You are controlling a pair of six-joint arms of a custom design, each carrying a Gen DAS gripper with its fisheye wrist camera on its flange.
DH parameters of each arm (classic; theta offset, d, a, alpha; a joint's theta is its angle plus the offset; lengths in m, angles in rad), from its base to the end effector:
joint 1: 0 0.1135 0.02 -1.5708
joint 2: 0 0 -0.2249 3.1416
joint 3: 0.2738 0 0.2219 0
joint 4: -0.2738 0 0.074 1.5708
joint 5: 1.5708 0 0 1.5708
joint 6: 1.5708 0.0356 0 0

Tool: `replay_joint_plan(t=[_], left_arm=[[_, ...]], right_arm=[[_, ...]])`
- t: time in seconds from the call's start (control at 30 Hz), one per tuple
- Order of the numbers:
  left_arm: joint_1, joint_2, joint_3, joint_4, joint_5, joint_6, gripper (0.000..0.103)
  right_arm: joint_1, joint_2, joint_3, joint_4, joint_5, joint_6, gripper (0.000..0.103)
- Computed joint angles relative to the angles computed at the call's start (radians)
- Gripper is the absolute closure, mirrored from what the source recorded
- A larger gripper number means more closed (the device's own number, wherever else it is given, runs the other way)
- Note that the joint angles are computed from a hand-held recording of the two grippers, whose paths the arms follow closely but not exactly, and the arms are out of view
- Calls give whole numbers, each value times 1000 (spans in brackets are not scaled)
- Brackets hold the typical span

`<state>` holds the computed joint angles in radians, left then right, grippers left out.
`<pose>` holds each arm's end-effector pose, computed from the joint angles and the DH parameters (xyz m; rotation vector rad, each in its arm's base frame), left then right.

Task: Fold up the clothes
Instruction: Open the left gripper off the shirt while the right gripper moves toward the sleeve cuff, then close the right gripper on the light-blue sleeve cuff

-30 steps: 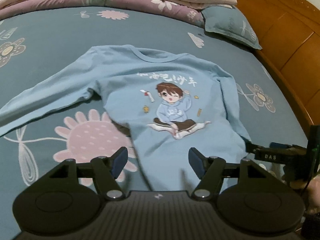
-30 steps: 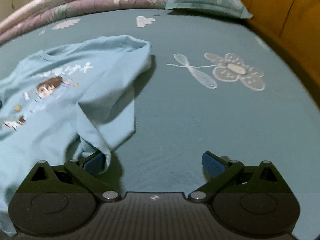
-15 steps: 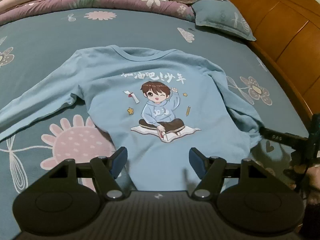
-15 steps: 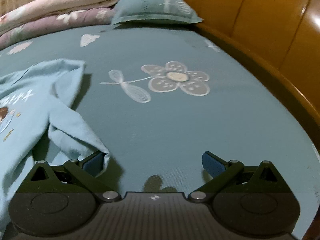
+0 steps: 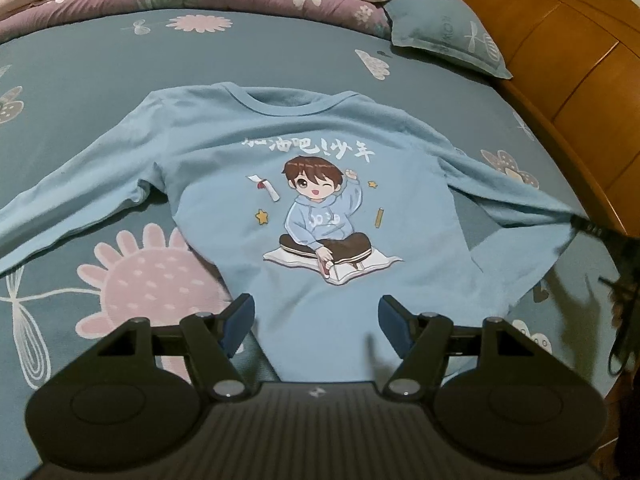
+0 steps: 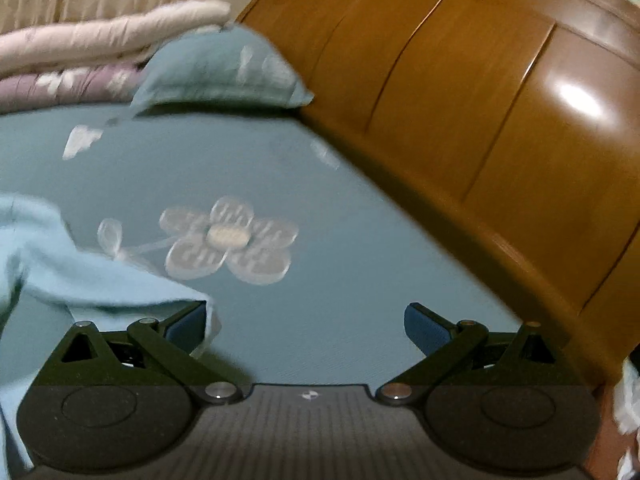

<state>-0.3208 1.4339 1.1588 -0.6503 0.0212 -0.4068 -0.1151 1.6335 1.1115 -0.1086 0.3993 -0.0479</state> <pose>0.2628 -0.0881 0.2485 -0.0996 2.5245 -0.3256 0.3316 -0.0523 0.2205 0.2975 2.1733 -0.5303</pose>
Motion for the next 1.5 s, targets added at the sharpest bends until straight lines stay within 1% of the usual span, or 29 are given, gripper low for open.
replay_joint_plan(t=[0.13, 0.33, 0.43, 0.47, 0.53, 0.6, 0.7, 0.73, 0.77, 0.83, 0.9, 0.97, 1.07, 1.13, 1.23, 1.37, 1.5], left_arm=[[0, 4, -5, 12, 9, -1, 34], [9, 4, -11, 13, 12, -2, 34], [13, 3, -13, 12, 14, 1, 34], [13, 1, -14, 10, 14, 3, 34], [15, -3, -14, 6, 17, 7, 34], [18, -6, -13, 1, 20, 12, 34], [23, 0, -5, -5, 22, 15, 33], [23, 3, -1, -7, 22, 16, 33], [22, 5, 2, -7, 22, 17, 33], [17, 8, 9, -10, 27, 23, 33], [12, 11, 17, -12, 31, 28, 33], [6, 20, 28, -17, 28, 29, 33], [0, 39, 47, -27, 21, 29, 33], [-4, 45, 54, -31, 19, 30, 33], [-6, 49, 59, -34, 18, 29, 32], [0, 55, 62, -37, 19, 28, 32], [0, 74, 66, -33, 30, 32, 32]], right_arm=[[-8, -34, -14, 42, -54, -22, 0], [14, -145, -161, 118, -295, -46, 0], [13, -141, -157, 54, -481, -33, 0], [16, -137, -159, 42, -518, -20, 0], [25, -141, -181, 70, -504, -8, 0], [19, -169, -211, 127, -471, -10, 0], [-30, -114, -121, 106, -465, 3, 0], [-42, -83, -68, 58, -447, 18, 0], [-64, -44, -17, 19, -458, 41, 0], [-97, 27, 65, -49, -524, 91, 0], [-115, 59, 80, -75, -616, 134, 0], [-94, 63, 51, -53, -668, 135, 0], [-50, 62, 18, -60, -755, 137, 0], [-17, 75, 8, -75, -813, 147, 0], [24, 88, -6, -110, -867, 141, 0], [12, 23, -77, -107, -903, 129, 0], [-93, -96, -168, -116, -983, 113, 0]])
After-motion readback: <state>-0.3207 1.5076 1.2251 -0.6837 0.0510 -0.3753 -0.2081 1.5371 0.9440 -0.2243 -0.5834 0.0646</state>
